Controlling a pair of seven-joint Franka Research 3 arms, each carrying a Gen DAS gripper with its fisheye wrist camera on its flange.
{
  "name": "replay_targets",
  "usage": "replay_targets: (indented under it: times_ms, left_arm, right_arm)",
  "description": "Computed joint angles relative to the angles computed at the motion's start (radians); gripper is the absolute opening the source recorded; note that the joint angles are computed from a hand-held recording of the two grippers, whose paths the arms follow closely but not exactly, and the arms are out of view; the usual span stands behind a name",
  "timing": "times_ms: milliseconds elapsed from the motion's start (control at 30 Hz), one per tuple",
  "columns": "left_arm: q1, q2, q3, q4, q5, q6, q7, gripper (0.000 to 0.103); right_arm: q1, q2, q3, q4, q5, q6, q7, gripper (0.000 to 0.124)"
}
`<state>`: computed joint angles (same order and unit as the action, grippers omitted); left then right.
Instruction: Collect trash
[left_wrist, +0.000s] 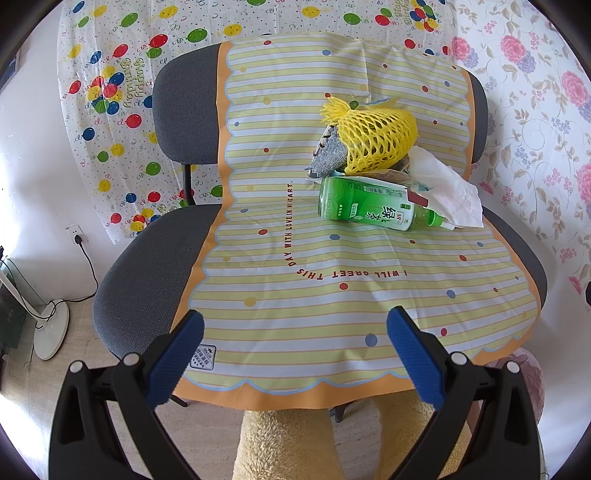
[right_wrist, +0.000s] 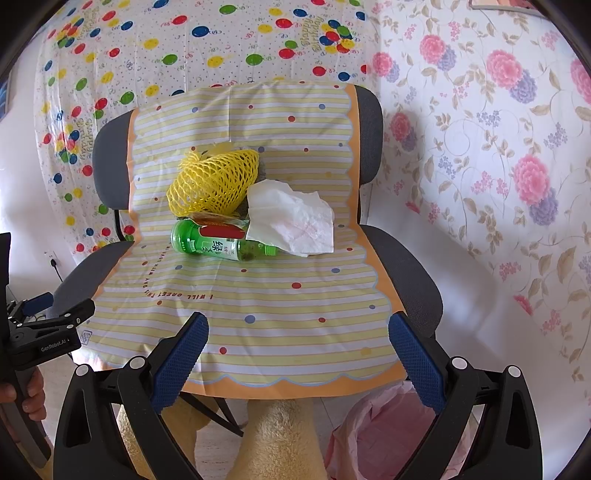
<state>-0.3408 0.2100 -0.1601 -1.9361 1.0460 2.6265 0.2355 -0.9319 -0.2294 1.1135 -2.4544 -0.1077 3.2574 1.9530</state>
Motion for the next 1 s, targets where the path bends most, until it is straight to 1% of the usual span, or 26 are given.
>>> replay_targets:
  times_ms: [100, 133, 267, 333, 400, 433, 500, 667, 833, 867, 1000]
  left_arm:
    - [-0.001, 0.000, 0.000, 0.000, 0.000, -0.001, -0.001, 0.096]
    - [-0.001, 0.000, 0.000, 0.000, 0.001, -0.001, -0.002, 0.096]
    - [0.000, 0.000, 0.000, -0.001, 0.002, 0.000, -0.002, 0.096]
    - [0.000, 0.000, 0.000, -0.001, 0.001, 0.000, -0.002, 0.096]
    - [0.000, -0.001, 0.000, -0.001, 0.002, 0.000, -0.003, 0.096]
    - [0.000, 0.000, 0.000, -0.001, 0.002, 0.000, -0.002, 0.096]
    - [0.000, 0.000, 0.000, -0.001, 0.001, 0.000, -0.001, 0.096]
    - [0.000, -0.001, 0.000, -0.001, 0.001, 0.001, -0.001, 0.096]
    - [0.000, -0.001, 0.000, -0.001, 0.002, 0.001, -0.001, 0.096]
    - [0.000, -0.001, 0.000, -0.001, 0.002, 0.001, -0.001, 0.096]
    - [0.001, -0.002, 0.000, -0.003, 0.000, 0.003, 0.001, 0.096]
  right_arm:
    - [-0.001, -0.010, 0.008, -0.015, 0.007, 0.008, 0.001, 0.097]
    - [-0.012, -0.001, 0.013, 0.000, 0.007, -0.001, -0.005, 0.097]
    - [-0.046, -0.010, 0.050, -0.007, 0.023, 0.030, -0.007, 0.097]
    - [-0.034, -0.003, 0.040, -0.005, 0.039, 0.024, -0.027, 0.097]
    - [-0.040, -0.004, 0.048, 0.001, 0.046, 0.011, -0.032, 0.097]
    - [-0.019, -0.006, 0.027, -0.007, 0.047, 0.014, -0.033, 0.097]
    - [-0.010, -0.005, 0.017, -0.010, 0.047, 0.016, -0.034, 0.097]
    - [-0.027, -0.004, 0.036, -0.008, 0.057, 0.024, -0.043, 0.097]
    - [-0.029, -0.003, 0.040, -0.009, 0.071, 0.029, -0.055, 0.097]
    - [-0.039, -0.008, 0.051, -0.010, 0.075, 0.031, -0.054, 0.097]
    - [-0.040, -0.005, 0.054, -0.010, 0.085, 0.035, -0.064, 0.097]
